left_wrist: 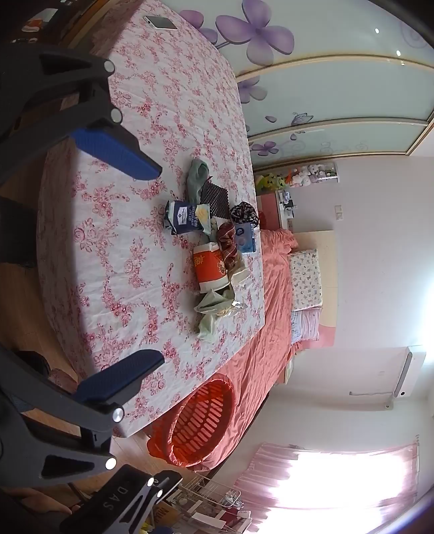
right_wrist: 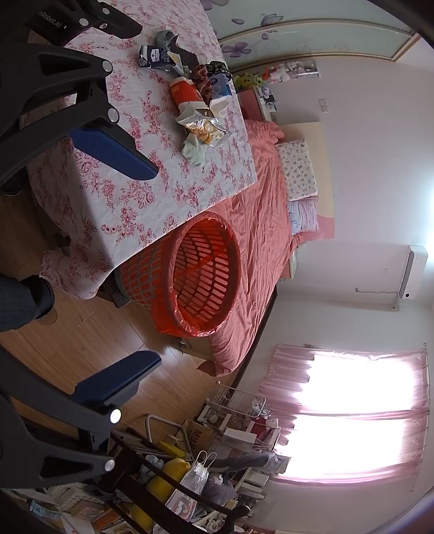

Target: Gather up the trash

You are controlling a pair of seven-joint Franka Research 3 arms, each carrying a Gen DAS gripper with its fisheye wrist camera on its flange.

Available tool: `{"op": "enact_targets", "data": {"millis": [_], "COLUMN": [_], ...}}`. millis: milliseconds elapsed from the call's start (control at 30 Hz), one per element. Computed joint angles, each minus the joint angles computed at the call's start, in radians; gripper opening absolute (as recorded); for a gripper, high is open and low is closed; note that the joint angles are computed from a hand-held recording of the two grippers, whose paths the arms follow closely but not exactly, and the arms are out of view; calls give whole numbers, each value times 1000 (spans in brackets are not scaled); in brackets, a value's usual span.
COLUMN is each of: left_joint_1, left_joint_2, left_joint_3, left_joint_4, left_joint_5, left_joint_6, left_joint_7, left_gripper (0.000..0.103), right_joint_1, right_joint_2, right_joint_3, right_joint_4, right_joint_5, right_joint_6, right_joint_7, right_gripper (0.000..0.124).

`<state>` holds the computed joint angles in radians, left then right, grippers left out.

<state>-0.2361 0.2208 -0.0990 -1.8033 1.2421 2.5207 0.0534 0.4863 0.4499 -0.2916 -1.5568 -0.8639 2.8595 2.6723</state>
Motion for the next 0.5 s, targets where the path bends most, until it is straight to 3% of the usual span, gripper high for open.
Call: {"op": "enact_targets", "data": {"millis": [500], "left_joint_1": [0], "left_joint_2": [0], "left_joint_3": [-1], "left_joint_4": [0], "left_joint_5": [-2], "left_joint_6": [-2], "left_joint_7": [3], "left_gripper": [99], "right_joint_1": [1], "right_joint_2": [0], "right_joint_3": [-2], "right_joint_4": [1], "right_joint_5": [-5], "right_joint_6": [0], "right_joint_7": [4], "right_gripper": [101]}}
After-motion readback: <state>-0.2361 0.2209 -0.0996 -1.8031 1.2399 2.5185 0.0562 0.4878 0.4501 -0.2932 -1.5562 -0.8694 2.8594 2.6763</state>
